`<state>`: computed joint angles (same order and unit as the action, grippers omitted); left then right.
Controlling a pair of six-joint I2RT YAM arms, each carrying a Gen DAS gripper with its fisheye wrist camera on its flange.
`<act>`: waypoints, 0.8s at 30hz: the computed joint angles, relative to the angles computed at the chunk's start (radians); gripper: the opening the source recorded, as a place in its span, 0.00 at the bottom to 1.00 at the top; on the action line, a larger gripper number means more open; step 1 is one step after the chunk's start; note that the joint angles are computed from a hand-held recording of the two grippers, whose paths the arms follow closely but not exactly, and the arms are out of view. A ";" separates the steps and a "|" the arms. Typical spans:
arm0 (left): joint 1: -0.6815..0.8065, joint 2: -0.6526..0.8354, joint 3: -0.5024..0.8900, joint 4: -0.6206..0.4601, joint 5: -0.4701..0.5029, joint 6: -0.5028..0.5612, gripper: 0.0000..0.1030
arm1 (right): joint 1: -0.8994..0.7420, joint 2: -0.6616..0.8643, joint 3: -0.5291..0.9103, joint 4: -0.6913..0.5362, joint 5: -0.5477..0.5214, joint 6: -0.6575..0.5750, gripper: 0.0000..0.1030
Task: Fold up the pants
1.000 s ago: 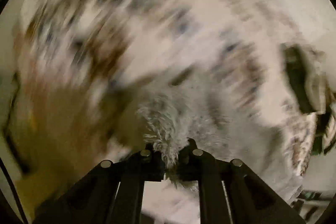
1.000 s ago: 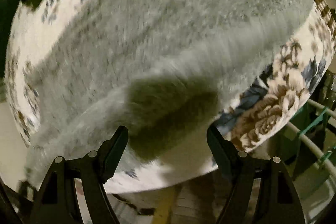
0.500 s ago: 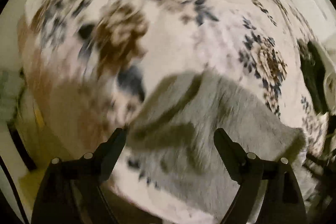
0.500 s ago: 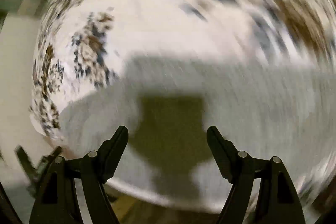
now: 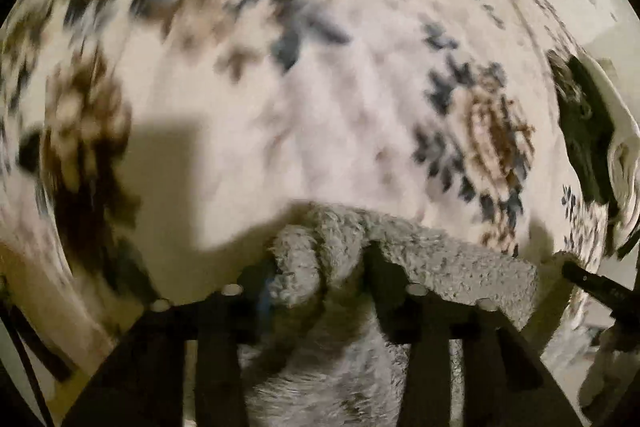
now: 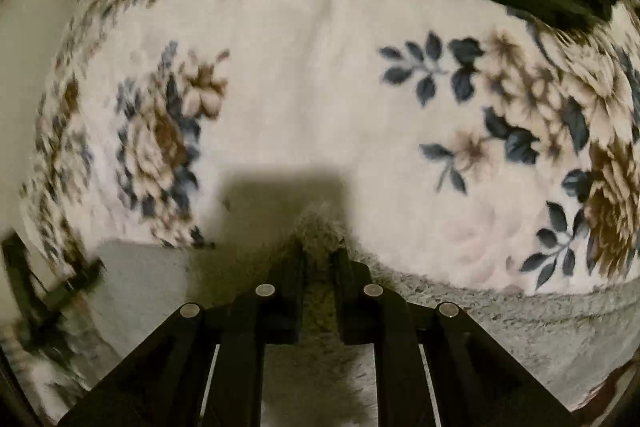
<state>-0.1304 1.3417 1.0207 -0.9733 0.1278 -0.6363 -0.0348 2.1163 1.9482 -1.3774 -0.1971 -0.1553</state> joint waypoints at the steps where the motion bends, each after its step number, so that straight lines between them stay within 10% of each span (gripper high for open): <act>1: -0.007 0.005 0.019 -0.002 -0.025 0.005 0.30 | -0.004 -0.010 -0.007 0.006 -0.004 0.000 0.13; 7: 0.107 0.046 0.072 0.017 -0.080 0.041 0.16 | -0.002 -0.023 -0.085 0.042 -0.014 0.013 0.15; 10: 0.174 0.049 0.116 -0.065 0.020 0.067 0.19 | -0.003 0.001 -0.101 -0.011 -0.082 0.017 0.36; 13: 0.082 -0.026 0.156 -0.157 -0.035 0.048 0.45 | -0.104 -0.130 -0.206 -0.033 -0.177 -0.017 0.59; 15: -0.020 -0.092 0.156 -0.212 -0.086 -0.028 0.88 | -0.215 -0.241 -0.302 -0.047 -0.185 -0.032 0.67; 24: -0.533 -0.127 -0.004 -0.208 -0.113 -0.459 0.98 | -0.993 -0.263 -0.630 -0.013 -0.024 -0.119 0.69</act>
<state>-0.6629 1.2144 1.0163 -1.1814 0.0147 -1.0950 -1.0276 1.8537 1.3186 -1.3909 -0.2210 -0.2739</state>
